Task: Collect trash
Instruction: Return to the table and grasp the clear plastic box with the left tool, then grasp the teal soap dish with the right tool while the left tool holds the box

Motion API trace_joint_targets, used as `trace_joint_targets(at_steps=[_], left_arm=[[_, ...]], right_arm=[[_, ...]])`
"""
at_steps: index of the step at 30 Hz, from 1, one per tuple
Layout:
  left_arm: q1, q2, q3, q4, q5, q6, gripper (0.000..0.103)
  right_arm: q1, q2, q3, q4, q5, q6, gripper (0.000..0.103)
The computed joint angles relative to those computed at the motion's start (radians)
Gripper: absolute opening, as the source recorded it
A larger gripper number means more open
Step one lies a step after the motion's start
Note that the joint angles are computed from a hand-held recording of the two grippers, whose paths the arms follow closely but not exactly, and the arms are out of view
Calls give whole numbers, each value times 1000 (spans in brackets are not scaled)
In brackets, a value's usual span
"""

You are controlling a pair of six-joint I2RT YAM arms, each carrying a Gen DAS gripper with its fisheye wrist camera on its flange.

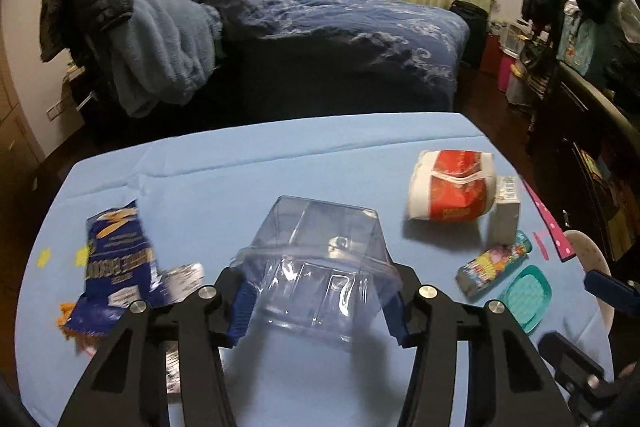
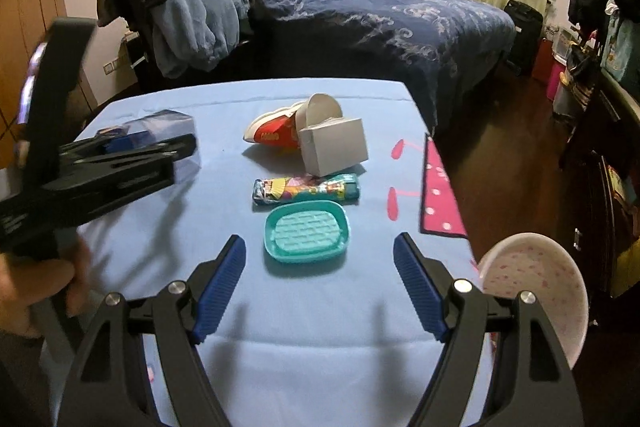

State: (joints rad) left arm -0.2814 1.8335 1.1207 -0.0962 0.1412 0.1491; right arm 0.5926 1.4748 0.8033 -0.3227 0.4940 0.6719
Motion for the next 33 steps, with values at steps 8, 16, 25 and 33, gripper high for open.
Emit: trace_joint_targets(at_steps=[8,16,25,33], left_arm=[[37,-60,-47,11,17,13,53],[57,-81,-58,8,31,5,55],[70,-102,-83,13,30,3,56],[94,-164,-132,15,45,1,56]], right_arm=[[-67,124,56,27,-66,-29,77],[-78,146,75,21,-78,-42,73],[-74,153,86,23,-72,-51,55],[-34,88,44,5,-51,-12,55]])
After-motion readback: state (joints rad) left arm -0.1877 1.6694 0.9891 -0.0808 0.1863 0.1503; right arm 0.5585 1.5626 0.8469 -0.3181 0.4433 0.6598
